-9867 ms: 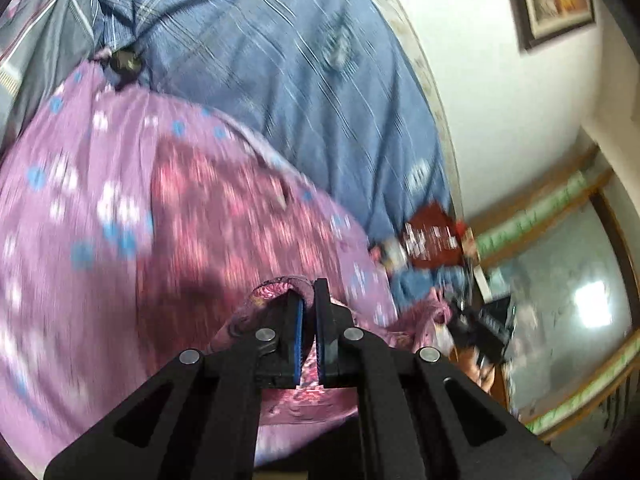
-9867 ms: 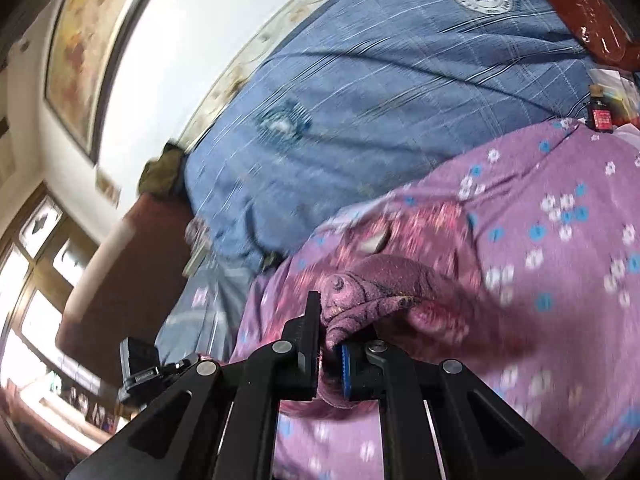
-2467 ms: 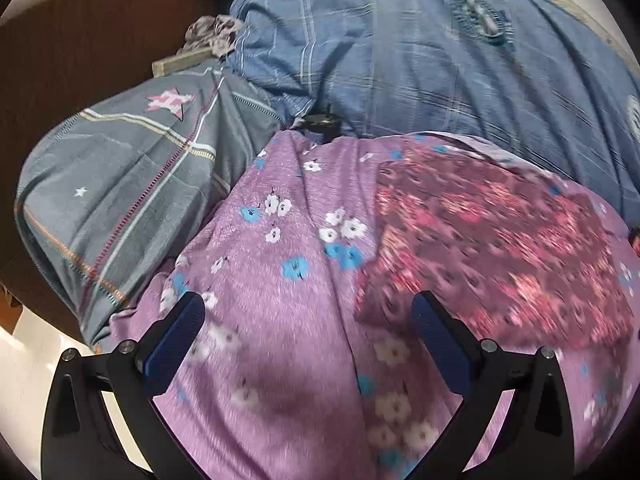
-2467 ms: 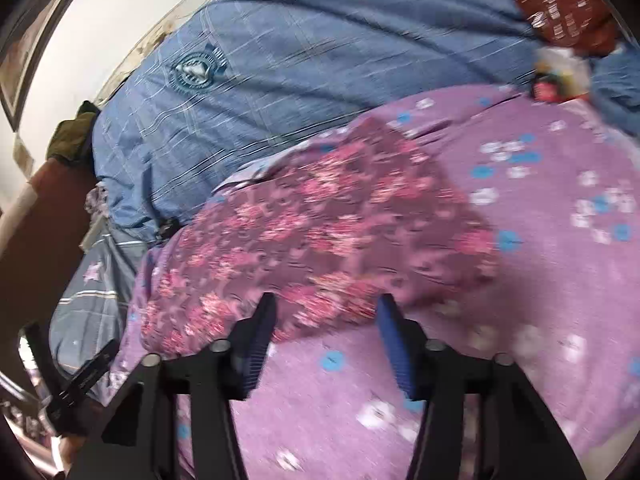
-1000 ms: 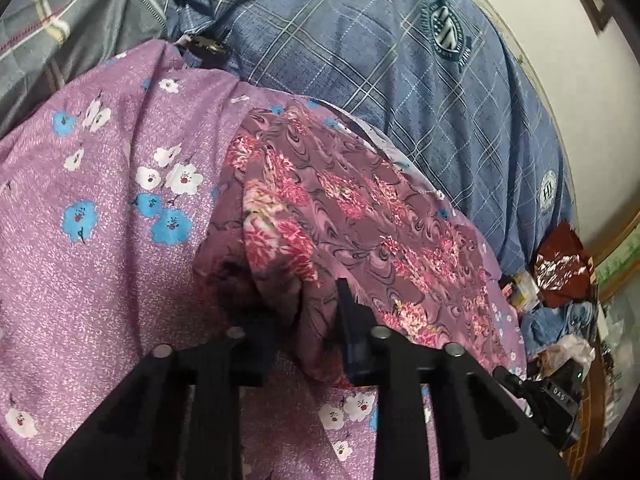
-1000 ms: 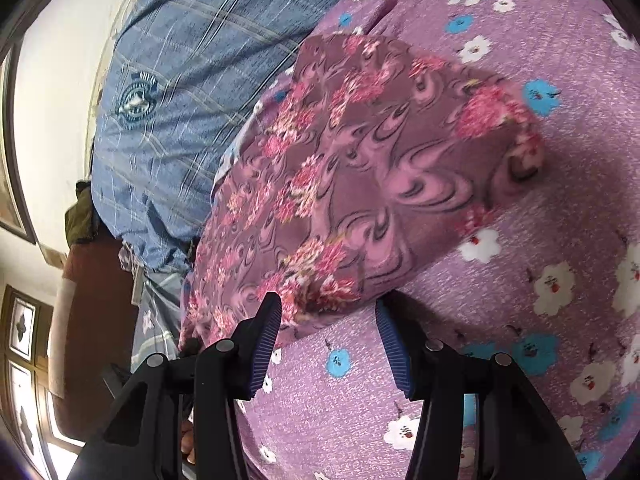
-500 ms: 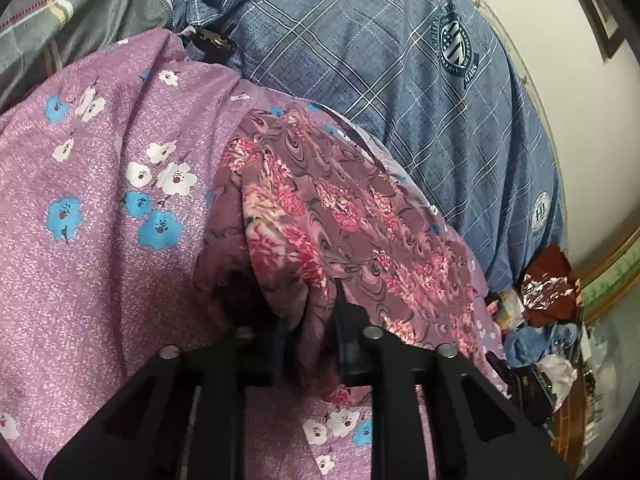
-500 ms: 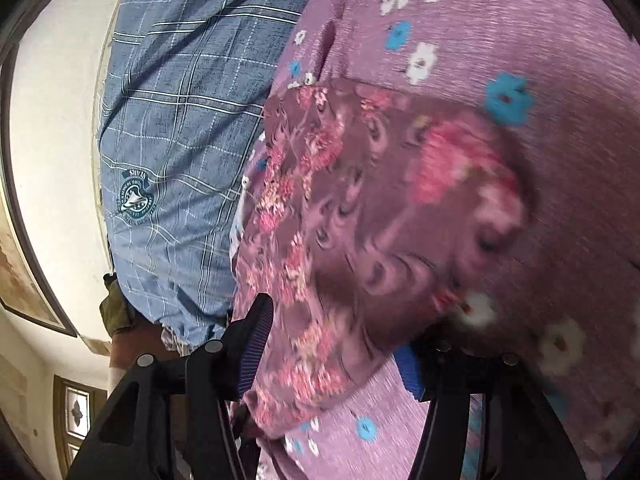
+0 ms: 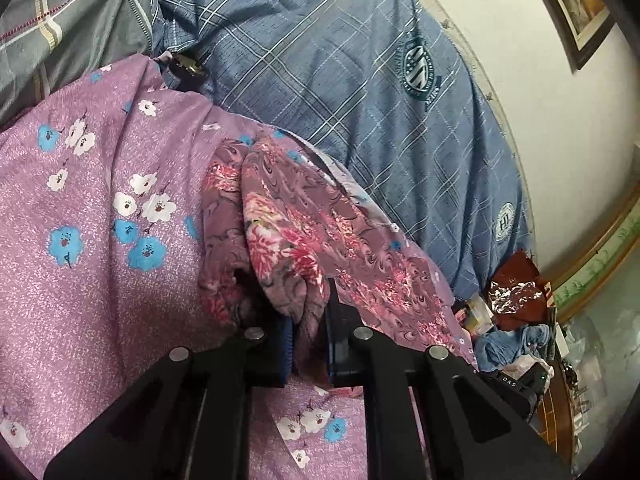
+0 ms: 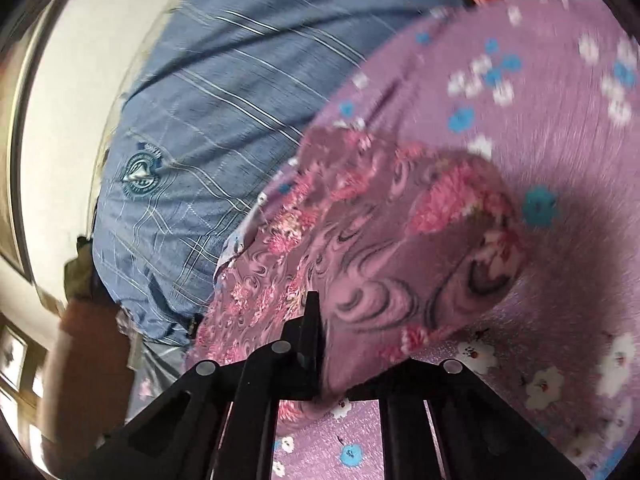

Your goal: Fold small clothes

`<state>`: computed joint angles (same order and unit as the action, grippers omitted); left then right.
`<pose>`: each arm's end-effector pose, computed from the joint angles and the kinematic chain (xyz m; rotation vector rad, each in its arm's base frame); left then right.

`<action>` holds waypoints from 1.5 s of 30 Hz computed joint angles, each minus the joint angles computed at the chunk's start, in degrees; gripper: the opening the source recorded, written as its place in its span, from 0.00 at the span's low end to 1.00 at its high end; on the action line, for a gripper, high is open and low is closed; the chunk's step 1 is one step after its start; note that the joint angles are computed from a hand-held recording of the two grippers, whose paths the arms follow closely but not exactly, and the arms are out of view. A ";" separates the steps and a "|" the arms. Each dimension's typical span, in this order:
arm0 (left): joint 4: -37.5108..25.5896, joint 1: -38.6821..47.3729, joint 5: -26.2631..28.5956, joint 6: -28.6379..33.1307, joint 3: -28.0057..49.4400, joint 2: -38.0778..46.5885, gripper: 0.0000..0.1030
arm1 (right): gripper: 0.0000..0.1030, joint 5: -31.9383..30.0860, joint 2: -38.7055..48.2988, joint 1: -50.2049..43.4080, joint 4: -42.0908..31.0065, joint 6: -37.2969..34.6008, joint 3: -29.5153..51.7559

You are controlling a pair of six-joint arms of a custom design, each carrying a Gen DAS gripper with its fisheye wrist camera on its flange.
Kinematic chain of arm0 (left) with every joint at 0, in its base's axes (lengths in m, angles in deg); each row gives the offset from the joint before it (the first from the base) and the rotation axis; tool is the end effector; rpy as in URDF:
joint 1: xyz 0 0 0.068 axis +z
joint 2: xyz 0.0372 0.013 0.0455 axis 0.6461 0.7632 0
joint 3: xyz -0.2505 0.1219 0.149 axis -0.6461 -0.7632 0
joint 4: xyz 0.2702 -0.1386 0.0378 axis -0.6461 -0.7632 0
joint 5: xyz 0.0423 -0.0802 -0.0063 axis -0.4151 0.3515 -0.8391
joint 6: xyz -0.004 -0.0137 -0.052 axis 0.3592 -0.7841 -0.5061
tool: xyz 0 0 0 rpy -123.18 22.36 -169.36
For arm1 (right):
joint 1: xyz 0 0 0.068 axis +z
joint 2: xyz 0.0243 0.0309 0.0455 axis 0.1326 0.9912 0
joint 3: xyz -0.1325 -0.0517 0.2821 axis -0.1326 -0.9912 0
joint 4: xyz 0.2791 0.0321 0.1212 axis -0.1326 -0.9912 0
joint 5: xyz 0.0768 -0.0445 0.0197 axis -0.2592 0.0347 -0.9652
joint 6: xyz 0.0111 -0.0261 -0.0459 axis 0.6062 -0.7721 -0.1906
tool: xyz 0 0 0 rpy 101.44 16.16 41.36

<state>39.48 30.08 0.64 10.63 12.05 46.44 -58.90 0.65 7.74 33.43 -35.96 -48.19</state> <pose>0.2949 -0.0665 0.2259 -0.3036 2.1303 -0.9230 0.2625 0.0101 0.2166 0.7285 2.0582 0.7808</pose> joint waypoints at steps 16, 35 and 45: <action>-13.63 4.98 8.39 9.08 -5.08 -11.17 0.11 | 0.08 11.57 -18.80 8.68 -19.86 -7.86 -3.62; -15.27 3.47 5.38 4.05 -3.11 -5.27 0.15 | 0.34 13.83 -4.19 21.16 -34.55 -13.60 15.85; -14.29 1.72 3.61 3.59 -1.23 -2.61 0.23 | 0.41 0.86 28.52 6.04 -34.32 -12.01 42.34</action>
<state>25.19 31.80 4.26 14.22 10.82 43.83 -58.04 29.16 13.79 -0.89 -47.97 -5.85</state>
